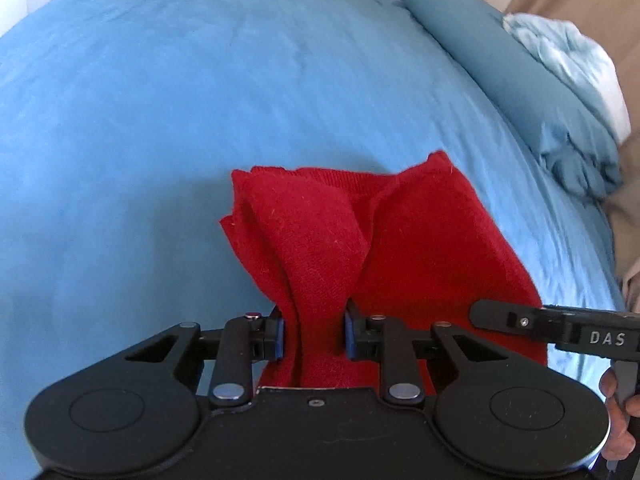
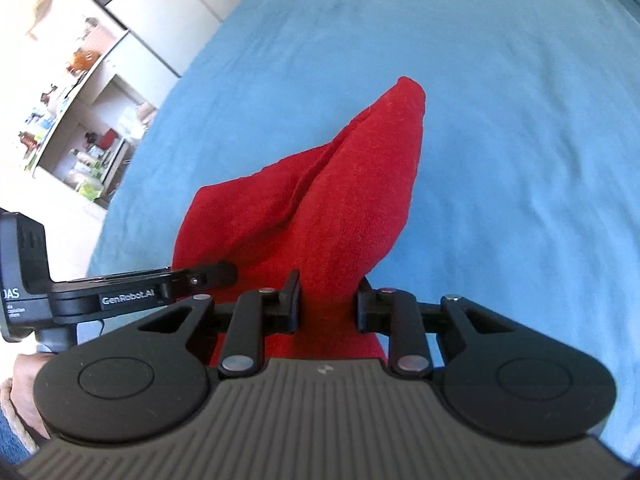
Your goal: Fold small clothes
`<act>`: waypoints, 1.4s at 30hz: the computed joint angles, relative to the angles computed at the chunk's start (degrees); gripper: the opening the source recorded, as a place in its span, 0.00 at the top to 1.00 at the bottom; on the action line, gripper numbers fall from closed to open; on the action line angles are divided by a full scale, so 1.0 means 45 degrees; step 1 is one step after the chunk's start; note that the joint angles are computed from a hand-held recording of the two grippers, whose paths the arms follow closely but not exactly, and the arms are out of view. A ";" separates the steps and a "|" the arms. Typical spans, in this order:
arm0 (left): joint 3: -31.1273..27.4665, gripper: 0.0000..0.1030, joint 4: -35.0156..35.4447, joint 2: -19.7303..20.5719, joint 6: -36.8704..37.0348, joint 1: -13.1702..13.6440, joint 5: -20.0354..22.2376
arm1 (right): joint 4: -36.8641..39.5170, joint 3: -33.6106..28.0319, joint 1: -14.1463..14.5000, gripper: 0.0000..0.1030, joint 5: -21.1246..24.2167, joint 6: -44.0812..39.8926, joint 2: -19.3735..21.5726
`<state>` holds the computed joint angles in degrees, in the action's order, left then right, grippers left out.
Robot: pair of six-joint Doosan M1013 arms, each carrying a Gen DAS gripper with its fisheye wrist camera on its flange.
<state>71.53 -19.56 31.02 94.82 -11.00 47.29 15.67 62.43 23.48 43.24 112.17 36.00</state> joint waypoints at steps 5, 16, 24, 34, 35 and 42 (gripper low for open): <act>0.1215 0.68 0.1214 -0.0496 -0.0190 -0.0528 -0.2257 | 0.0010 0.2005 -0.0019 0.51 -0.1914 -0.0640 -0.0637; 0.3181 0.10 0.6717 -0.1678 -0.4333 -0.0878 -0.4999 | -0.5070 0.3536 0.0423 0.03 -0.3616 0.3397 -0.1635; 0.3040 0.09 0.6883 -0.1159 -0.4235 -0.0865 -0.4176 | -0.6424 0.2577 0.0571 0.03 -0.1406 0.4028 -0.0882; 0.3068 0.10 0.8169 -0.1308 -0.4734 -0.1133 -0.3776 | -0.7504 0.2841 0.0770 0.00 -0.1116 0.4743 -0.0982; 0.3166 0.09 0.8350 -0.1488 -0.4919 -0.1154 -0.3975 | -0.7854 0.2913 0.0851 0.00 -0.1189 0.4898 -0.1136; 0.3930 0.01 0.8821 -0.3327 -0.5826 -0.1304 -0.4248 | -0.9807 0.3382 0.1527 0.00 -0.1052 0.6510 -0.2573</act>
<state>89.21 20.13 16.05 68.60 -16.87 28.17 -28.47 77.65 30.35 38.51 141.47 24.42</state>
